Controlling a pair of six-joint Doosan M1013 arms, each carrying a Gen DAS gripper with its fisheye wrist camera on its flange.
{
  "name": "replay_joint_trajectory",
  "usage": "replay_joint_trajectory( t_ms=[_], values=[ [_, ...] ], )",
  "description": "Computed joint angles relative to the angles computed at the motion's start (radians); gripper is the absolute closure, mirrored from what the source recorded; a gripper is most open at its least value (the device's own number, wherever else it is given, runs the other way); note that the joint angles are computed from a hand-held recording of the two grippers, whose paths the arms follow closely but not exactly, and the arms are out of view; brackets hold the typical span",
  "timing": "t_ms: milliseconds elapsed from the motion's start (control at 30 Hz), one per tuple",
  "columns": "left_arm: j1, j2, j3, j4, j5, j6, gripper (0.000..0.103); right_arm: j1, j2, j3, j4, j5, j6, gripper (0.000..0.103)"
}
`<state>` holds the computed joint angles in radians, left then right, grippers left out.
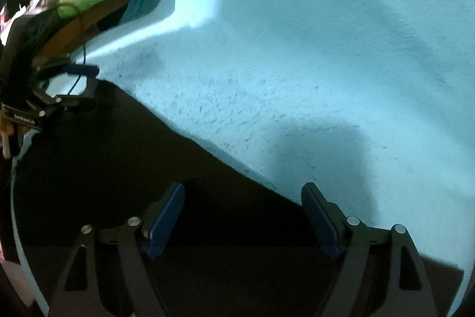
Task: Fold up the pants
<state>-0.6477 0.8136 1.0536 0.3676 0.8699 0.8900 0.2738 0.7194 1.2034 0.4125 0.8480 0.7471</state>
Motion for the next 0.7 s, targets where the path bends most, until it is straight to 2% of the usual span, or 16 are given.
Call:
replay_joint_trajectory(
  t_ms=[67, 133, 200, 233, 267, 300, 333, 367, 400, 433, 467, 500, 700],
  values=[
    [0.006, 0.008, -0.005, -0.020, 0.004, 0.040, 0.020, -0.004, 0.010, -0.012, 0.017, 0.012, -0.019, 0.018],
    [0.014, 0.012, -0.002, -0.038, -0.033, 0.044, 0.018, -0.009, 0.025, -0.036, 0.031, 0.050, -0.014, 0.018],
    [0.026, 0.012, 0.004, -0.113, -0.065, 0.083, 0.017, -0.014, 0.032, -0.044, 0.052, 0.064, -0.017, 0.018],
    [0.031, 0.012, 0.008, -0.140, -0.080, 0.099, 0.018, -0.014, 0.030, -0.039, 0.055, 0.062, -0.030, 0.022],
    [0.032, 0.011, 0.012, -0.151, -0.091, 0.115, 0.019, -0.017, 0.027, -0.035, 0.083, 0.077, -0.066, 0.038],
    [0.033, 0.006, 0.018, -0.163, -0.098, 0.138, 0.026, -0.020, 0.021, -0.029, 0.102, 0.082, -0.088, 0.051],
    [0.034, 0.008, 0.014, -0.177, -0.103, 0.168, 0.030, -0.020, 0.015, -0.021, 0.119, 0.088, -0.111, 0.079],
    [0.032, 0.007, 0.013, -0.177, -0.102, 0.174, 0.038, -0.020, 0.005, -0.005, 0.121, 0.078, -0.122, 0.087],
    [0.031, 0.008, 0.010, -0.180, -0.100, 0.175, 0.055, -0.018, -0.006, 0.013, 0.114, 0.055, -0.124, 0.090],
    [0.031, 0.002, 0.017, -0.199, -0.110, 0.183, 0.064, -0.016, -0.018, 0.031, 0.106, 0.029, -0.122, 0.094],
    [0.031, 0.000, 0.016, -0.198, -0.108, 0.174, 0.081, -0.015, -0.028, 0.047, 0.104, 0.005, -0.122, 0.097],
    [0.027, -0.006, 0.023, -0.178, -0.109, 0.145, 0.091, -0.015, -0.046, 0.073, 0.110, -0.028, -0.124, 0.098],
    [0.016, -0.073, 0.121, -0.152, -0.210, 0.044, 0.095, -0.018, -0.137, 0.191, 0.204, -0.144, -0.185, 0.098]
  ],
)
